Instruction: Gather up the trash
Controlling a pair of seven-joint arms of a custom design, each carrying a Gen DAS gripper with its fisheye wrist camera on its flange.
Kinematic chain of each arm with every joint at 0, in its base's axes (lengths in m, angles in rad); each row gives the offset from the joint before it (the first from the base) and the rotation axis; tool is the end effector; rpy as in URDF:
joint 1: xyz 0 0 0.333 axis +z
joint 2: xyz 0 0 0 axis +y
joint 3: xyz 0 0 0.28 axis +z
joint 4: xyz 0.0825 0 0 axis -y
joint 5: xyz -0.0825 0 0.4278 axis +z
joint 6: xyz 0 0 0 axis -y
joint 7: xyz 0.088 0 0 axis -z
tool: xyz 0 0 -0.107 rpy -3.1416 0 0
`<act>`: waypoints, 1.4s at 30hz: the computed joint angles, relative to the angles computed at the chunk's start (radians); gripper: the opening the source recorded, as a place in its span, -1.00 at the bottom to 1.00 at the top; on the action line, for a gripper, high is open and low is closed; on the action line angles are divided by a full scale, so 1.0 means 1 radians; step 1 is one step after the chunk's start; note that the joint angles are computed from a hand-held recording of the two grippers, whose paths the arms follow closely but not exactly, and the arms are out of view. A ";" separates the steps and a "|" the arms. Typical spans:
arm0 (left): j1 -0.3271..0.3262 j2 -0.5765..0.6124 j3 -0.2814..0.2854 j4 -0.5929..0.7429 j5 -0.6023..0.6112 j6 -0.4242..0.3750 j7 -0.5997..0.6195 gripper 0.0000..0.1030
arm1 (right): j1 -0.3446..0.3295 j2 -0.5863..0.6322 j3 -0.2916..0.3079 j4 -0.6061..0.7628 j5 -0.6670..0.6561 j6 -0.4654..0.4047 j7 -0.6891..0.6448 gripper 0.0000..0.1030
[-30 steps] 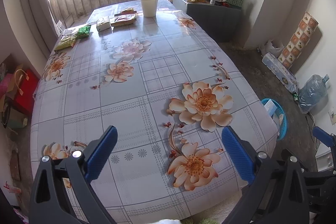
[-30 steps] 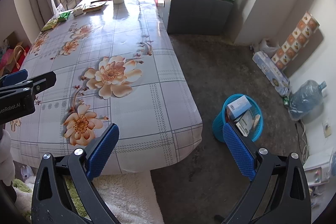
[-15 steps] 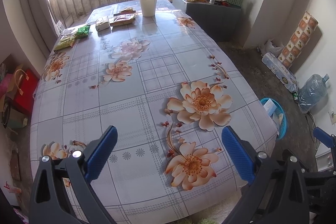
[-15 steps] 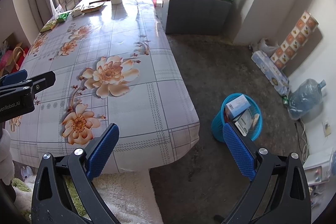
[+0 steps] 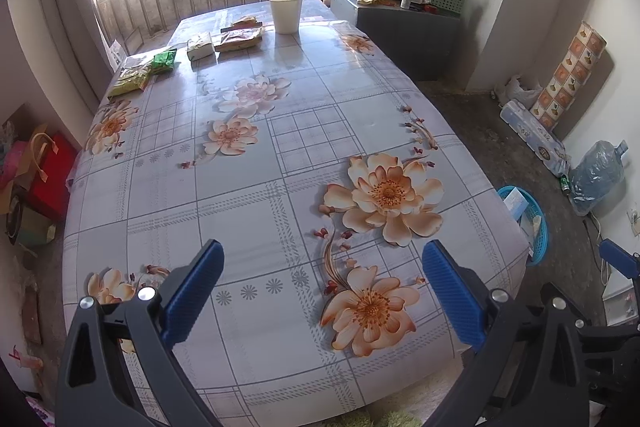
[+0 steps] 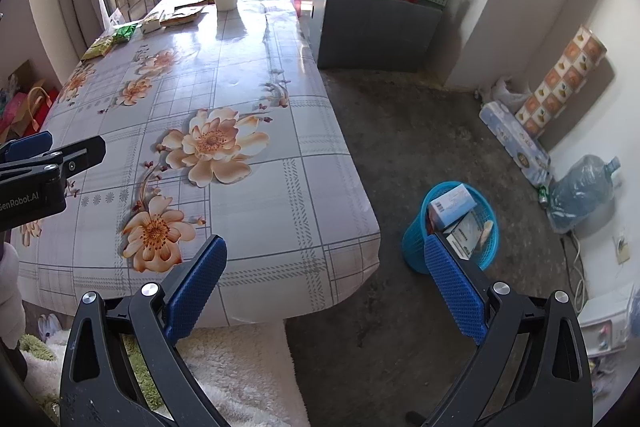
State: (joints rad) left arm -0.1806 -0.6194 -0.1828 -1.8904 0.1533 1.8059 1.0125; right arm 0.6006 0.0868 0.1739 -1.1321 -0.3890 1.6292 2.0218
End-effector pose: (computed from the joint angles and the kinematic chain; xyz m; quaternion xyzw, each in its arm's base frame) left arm 0.3889 -0.1679 0.7634 -0.7424 0.6044 -0.2019 0.2068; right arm 0.4606 0.3869 0.7740 -0.7631 0.5862 -0.2157 0.1656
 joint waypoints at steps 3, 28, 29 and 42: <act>0.003 -0.009 -0.001 -0.003 0.007 -0.006 -0.003 0.89 | 0.003 0.006 0.002 0.005 0.001 0.001 -0.008 0.85; -0.005 -0.032 -0.006 -0.015 0.014 -0.023 -0.006 0.89 | -0.015 -0.064 0.021 -0.098 0.024 0.035 0.043 0.84; -0.005 -0.030 -0.005 -0.014 0.013 -0.023 -0.005 0.89 | -0.018 -0.070 0.023 -0.105 0.027 0.036 0.047 0.85; -0.012 -0.027 -0.009 -0.011 0.005 -0.023 -0.003 0.89 | -0.039 -0.093 0.039 -0.131 0.030 0.040 0.053 0.84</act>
